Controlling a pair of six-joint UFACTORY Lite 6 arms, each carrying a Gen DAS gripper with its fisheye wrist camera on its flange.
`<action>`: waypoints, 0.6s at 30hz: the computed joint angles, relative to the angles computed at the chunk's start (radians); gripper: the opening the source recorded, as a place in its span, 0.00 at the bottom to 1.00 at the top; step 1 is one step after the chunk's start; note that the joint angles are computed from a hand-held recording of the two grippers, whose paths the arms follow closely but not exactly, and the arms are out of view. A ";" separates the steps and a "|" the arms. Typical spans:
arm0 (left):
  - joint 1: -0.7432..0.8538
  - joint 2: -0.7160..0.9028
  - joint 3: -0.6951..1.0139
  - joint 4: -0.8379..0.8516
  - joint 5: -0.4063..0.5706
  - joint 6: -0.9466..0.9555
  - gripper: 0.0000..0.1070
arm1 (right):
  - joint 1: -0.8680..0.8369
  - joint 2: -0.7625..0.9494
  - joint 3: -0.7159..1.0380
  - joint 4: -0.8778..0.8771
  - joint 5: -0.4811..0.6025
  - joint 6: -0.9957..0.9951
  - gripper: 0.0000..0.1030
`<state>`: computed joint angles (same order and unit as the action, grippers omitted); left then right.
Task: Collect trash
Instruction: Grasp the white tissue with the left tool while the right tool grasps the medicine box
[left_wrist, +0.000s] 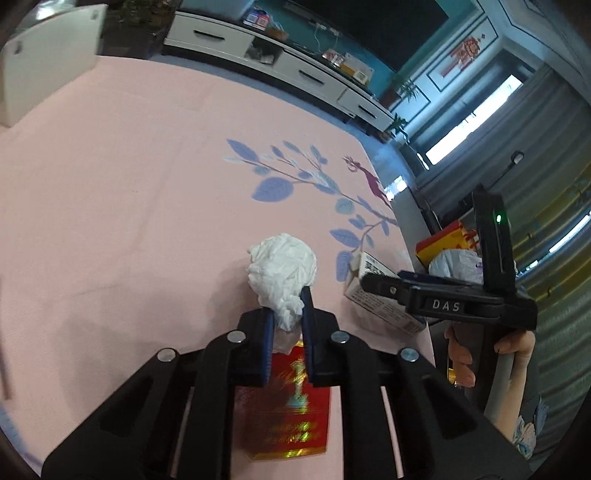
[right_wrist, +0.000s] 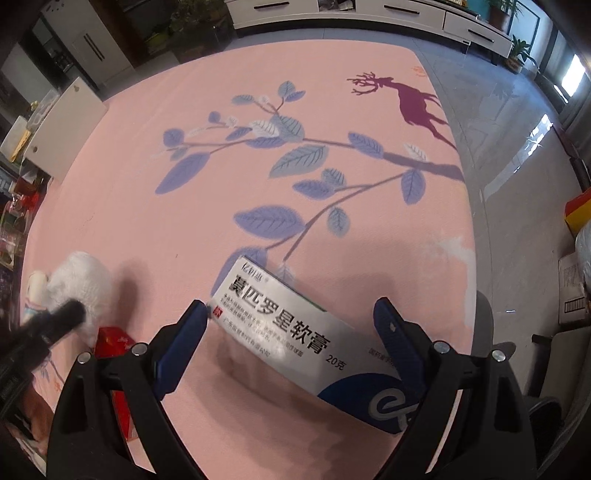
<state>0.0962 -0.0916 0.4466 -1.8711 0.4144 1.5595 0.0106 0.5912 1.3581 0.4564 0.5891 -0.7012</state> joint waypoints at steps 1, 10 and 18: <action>0.055 -0.063 -0.035 0.082 0.020 -0.065 0.13 | 0.007 -0.021 -0.032 -0.019 -0.007 0.021 0.87; 0.530 -0.450 -0.166 0.688 0.332 -0.423 0.13 | 0.157 -0.208 -0.322 -0.253 -0.222 0.303 0.81; 0.822 -0.556 -0.211 0.819 0.631 -0.370 0.14 | 0.198 -0.305 -0.443 -0.249 -0.294 0.375 0.50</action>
